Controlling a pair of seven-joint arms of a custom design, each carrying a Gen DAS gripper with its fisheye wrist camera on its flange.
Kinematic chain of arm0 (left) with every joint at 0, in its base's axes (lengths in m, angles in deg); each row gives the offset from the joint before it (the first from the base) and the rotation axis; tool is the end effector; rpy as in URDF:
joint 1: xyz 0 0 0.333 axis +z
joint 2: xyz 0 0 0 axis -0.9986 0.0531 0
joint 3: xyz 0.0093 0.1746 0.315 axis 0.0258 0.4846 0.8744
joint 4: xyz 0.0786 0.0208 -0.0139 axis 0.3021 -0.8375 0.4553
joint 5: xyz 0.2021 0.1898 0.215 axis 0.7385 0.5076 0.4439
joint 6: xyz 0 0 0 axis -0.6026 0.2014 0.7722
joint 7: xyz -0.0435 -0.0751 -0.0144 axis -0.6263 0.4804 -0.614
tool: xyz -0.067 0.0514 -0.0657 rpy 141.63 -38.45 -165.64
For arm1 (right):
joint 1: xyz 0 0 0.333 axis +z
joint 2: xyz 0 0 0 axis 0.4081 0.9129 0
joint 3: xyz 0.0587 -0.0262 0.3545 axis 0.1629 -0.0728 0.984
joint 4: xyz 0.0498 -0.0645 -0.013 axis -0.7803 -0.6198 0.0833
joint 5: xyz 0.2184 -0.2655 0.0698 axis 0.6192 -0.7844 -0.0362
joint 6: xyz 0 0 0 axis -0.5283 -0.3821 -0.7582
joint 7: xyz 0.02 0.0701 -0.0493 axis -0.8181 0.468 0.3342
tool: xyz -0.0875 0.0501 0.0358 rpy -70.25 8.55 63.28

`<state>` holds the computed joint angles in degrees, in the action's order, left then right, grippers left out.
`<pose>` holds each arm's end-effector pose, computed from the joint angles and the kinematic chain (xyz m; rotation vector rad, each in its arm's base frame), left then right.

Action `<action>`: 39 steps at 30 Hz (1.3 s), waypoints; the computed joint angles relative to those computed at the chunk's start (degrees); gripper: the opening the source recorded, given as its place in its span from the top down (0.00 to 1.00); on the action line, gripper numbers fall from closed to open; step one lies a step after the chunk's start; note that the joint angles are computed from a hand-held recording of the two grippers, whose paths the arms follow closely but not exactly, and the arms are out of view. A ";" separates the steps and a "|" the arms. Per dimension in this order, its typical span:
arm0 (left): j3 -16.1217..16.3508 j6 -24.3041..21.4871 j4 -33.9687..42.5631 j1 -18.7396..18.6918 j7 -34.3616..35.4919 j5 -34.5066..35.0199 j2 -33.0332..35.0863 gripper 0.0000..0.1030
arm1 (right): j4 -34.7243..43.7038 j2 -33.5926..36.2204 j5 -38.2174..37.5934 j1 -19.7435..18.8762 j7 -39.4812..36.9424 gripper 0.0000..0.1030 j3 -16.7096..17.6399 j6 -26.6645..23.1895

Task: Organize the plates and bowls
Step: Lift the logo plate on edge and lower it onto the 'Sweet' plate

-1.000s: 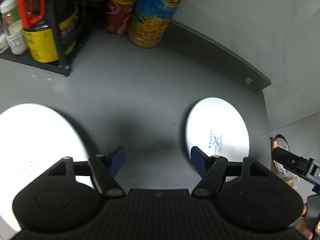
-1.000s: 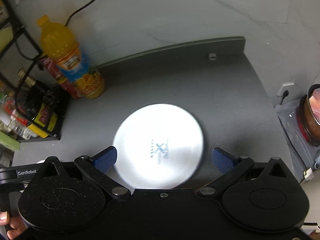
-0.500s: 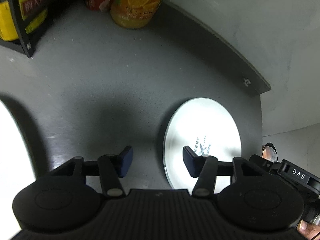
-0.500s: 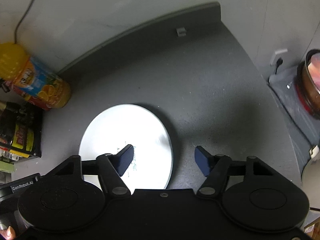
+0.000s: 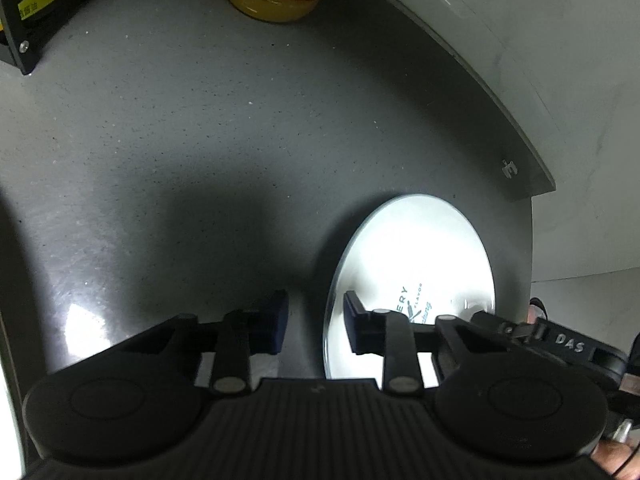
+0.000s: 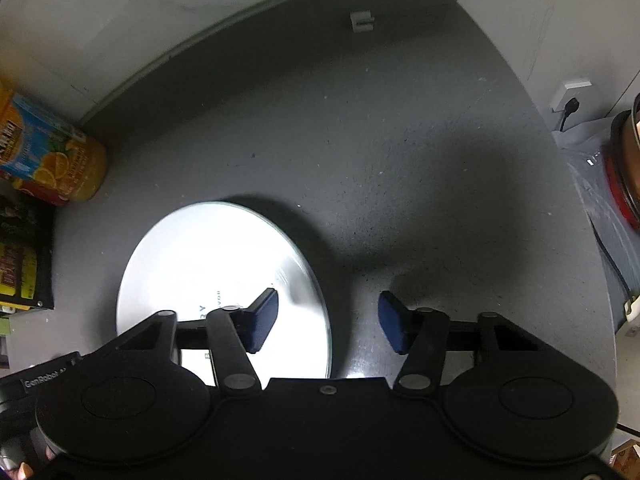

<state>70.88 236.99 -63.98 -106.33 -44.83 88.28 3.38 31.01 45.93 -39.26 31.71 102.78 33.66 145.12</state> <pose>0.6210 -0.2041 0.3112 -2.8767 0.9360 -0.8334 0.7830 0.1631 0.3503 -2.2768 1.6170 0.1481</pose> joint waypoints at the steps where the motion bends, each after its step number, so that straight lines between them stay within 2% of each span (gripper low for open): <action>1: -0.68 0.33 0.03 0.68 0.12 -0.31 0.17 0.77 | 1.43 0.85 -0.08 -0.03 0.17 0.57 0.07 -1.35; 2: -1.66 0.91 0.02 1.60 0.41 -0.73 0.35 0.80 | 2.60 1.56 -0.11 -0.06 0.34 0.58 0.12 -2.40; 3: -2.65 1.48 -0.07 2.49 0.84 -1.16 0.49 0.82 | 1.76 1.22 0.35 -0.27 -0.22 0.58 0.45 -1.40; 6: -5.04 3.58 0.19 4.68 3.09 -1.86 1.41 0.83 | 3.04 1.91 0.72 -0.42 -0.78 0.58 0.75 -2.04; 8: -7.67 4.80 0.43 7.02 4.81 -2.85 2.09 0.85 | 3.31 2.18 1.28 -0.72 -1.48 0.64 1.13 -2.13; 10: -10.31 5.31 0.61 9.29 6.28 -4.03 2.62 0.90 | 4.71 2.96 2.06 -1.13 -1.36 0.78 1.54 -3.91; 16: -10.46 5.84 -0.52 9.34 8.95 -5.66 1.89 0.93 | -1.21 -0.17 3.38 -1.57 -2.92 0.82 1.49 0.36; 20: -7.30 4.52 -0.68 6.84 9.41 -5.75 0.84 0.93 | -8.16 -4.24 5.49 -2.36 -6.46 0.88 2.84 5.20; 24: -7.58 5.07 -2.82 7.64 9.96 -6.30 -0.90 0.93 | -11.48 -6.80 7.76 -2.77 -8.74 0.93 3.81 7.18; 30: -5.79 7.30 -7.48 6.75 10.59 -6.40 -4.69 0.92 | -17.01 -10.88 11.26 -2.70 -10.90 0.94 4.92 10.12; 32: -6.59 8.43 -9.69 7.94 11.20 -6.61 -6.46 0.92 | -19.25 -12.59 12.40 -2.60 -11.84 0.94 5.25 11.18; 35: -5.32 9.09 -11.68 7.21 11.81 -6.73 -8.52 0.92 | -22.22 -14.71 14.25 -2.46 -12.98 0.95 5.67 12.73; 39: -6.05 10.30 -15.86 8.76 13.14 -6.87 -12.12 0.92 | -26.06 -17.74 16.34 -1.42 -13.12 0.95 5.99 14.77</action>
<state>64.83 247.29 -79.84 -97.57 -31.69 81.41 -8.74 4.95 28.19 -22.92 30.29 89.66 39.64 159.88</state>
